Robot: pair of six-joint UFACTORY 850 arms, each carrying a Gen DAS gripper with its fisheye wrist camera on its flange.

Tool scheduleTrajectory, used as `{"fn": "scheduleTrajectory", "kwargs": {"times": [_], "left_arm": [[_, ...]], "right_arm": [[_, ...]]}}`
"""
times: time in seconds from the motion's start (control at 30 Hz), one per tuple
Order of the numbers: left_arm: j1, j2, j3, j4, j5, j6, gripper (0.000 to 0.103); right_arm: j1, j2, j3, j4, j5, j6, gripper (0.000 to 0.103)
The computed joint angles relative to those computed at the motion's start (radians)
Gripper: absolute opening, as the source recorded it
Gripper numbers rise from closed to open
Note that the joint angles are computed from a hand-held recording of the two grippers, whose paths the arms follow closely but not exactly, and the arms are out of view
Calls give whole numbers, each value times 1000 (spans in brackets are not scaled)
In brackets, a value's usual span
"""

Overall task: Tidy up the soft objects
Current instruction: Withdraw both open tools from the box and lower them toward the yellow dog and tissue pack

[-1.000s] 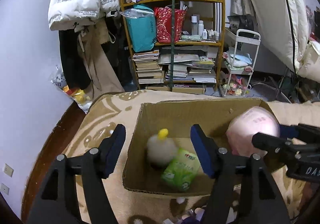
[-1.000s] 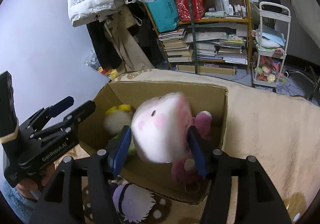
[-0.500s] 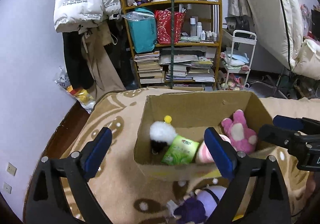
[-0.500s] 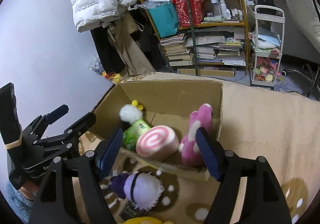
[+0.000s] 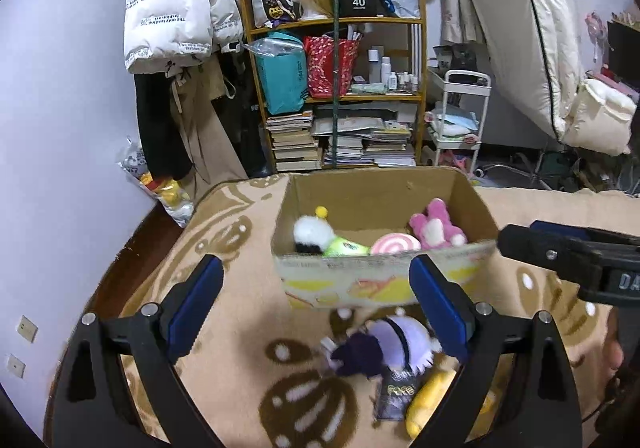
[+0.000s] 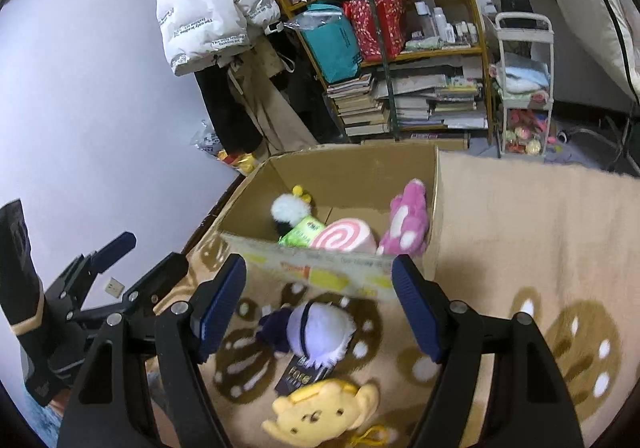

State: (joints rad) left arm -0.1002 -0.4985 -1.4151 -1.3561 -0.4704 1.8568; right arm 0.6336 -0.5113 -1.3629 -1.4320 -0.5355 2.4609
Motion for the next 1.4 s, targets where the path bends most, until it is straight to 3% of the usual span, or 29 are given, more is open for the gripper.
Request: {"fn": "scheduleTrajectory", "kwargs": {"times": [0.23,0.5,1.13,1.4], "left_arm": [[24,61,89,8,-16,40,93],[43,72,130,57,-11,-5,93],[18,-79,-28,481,-53,-477,93],[-2,-144,-99,652,-83,-668,93]], "right_arm": [[51,21,10,53,-58,-49,79],[81,27,26,148,-63,-112,79],[45,-61,-26,384,52,-332,79],[27,-104,-62,561,103,-514,79]]}}
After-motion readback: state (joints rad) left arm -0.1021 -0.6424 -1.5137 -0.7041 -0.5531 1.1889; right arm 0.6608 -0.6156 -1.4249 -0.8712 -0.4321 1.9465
